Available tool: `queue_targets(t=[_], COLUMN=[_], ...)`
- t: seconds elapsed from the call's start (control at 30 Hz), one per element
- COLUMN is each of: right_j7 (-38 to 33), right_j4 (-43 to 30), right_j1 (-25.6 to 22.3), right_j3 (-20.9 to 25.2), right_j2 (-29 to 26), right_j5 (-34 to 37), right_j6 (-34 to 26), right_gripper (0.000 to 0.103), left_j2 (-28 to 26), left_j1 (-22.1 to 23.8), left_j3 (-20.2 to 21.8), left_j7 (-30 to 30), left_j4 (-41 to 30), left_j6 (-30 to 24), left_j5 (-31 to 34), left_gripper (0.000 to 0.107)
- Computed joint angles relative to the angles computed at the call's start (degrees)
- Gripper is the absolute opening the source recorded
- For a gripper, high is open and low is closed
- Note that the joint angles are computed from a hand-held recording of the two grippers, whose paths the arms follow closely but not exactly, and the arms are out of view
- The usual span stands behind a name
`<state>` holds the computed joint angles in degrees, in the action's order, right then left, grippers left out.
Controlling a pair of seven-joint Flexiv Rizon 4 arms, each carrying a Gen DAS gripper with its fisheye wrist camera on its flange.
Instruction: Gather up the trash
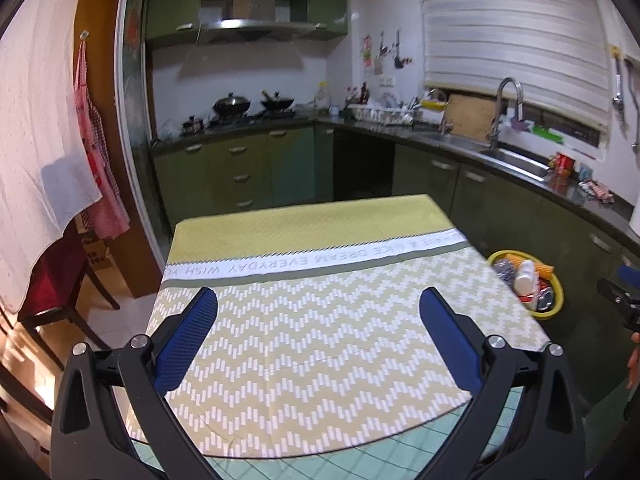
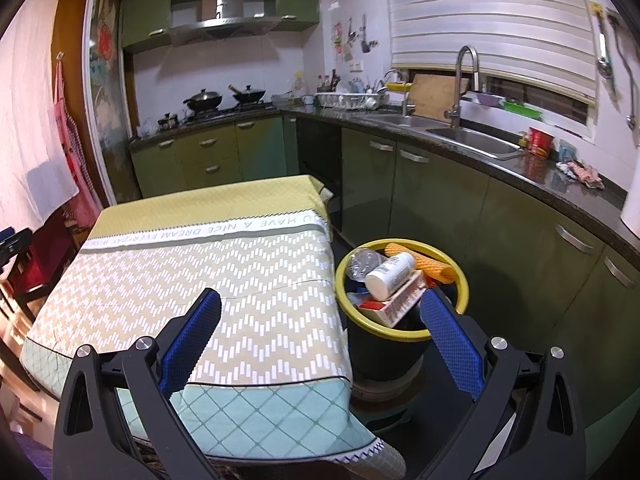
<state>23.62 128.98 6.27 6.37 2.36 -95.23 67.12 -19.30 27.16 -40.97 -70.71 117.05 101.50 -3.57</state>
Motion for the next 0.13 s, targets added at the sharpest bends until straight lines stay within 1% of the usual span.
queue_targets(t=[0.03, 0.13], right_j7=[-0.6, -3.8], right_j4=[-0.8, -5.1], right_j1=[0.0, 0.2], right_j3=[-0.3, -1.4], right_j2=[-0.9, -5.9], right_j5=[0.0, 0.9], right_j6=[0.7, 3.9], right_gripper=[0.098, 0.098], left_j2=[-1.2, -4.8], left_j1=[-2.9, -9.6], left_j3=[3.3, 10.6], left_j7=[0.3, 2.0], left_j4=[-2.2, -7.7], left_j6=[-2.0, -5.0], left_j5=[-0.6, -3.1], left_gripper=[0.096, 0.096])
